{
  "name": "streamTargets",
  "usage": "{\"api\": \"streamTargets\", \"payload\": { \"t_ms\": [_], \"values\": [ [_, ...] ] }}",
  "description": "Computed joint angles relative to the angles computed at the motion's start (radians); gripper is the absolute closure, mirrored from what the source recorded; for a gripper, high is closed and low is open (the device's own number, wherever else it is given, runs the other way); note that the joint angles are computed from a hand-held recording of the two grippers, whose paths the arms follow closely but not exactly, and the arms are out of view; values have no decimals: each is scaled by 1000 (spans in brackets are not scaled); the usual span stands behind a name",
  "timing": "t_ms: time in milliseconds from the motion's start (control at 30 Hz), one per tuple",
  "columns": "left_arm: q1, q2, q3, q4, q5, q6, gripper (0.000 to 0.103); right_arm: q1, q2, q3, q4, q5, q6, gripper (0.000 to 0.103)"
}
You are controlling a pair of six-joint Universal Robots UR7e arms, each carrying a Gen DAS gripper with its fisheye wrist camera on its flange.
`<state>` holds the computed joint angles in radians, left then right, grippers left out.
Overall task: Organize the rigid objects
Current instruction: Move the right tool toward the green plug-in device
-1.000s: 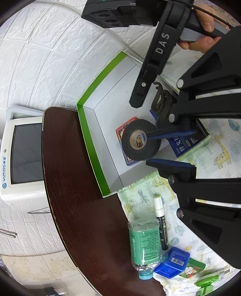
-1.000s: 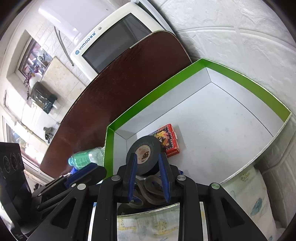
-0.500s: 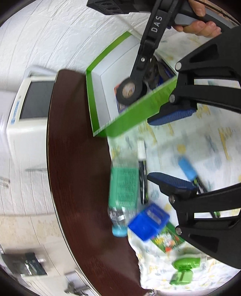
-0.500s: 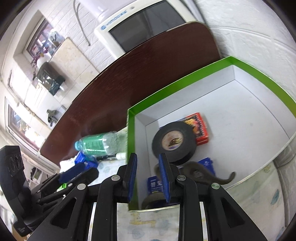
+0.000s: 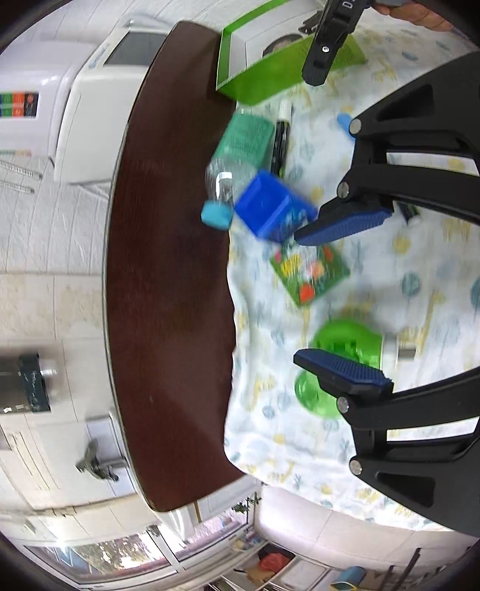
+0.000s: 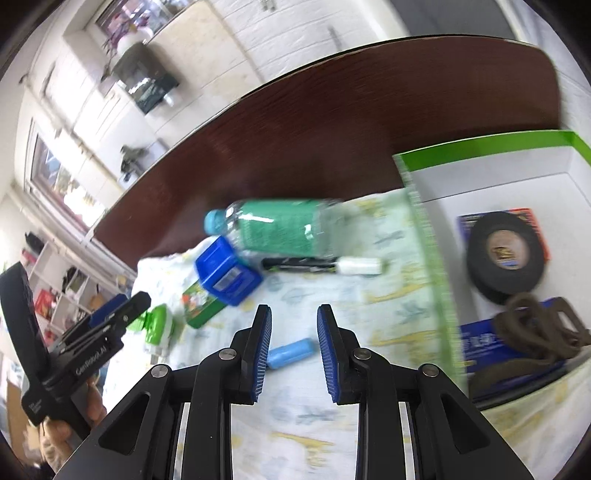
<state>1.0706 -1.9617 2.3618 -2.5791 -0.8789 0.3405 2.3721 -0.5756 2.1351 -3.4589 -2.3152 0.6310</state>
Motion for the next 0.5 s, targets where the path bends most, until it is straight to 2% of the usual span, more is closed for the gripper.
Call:
{"api": "streamTargets", "payload": {
  "t_ms": [233, 433, 500],
  "values": [
    [153, 85, -65, -109, -30, 109, 45, 2, 76, -139, 115, 56, -31, 75],
    [281, 132, -141, -113, -118, 129, 43, -4, 150, -266, 195, 115, -66, 75],
    [309, 133, -156, -113, -155, 135, 43, -13, 193, -336, 226, 163, -86, 75]
  ]
}}
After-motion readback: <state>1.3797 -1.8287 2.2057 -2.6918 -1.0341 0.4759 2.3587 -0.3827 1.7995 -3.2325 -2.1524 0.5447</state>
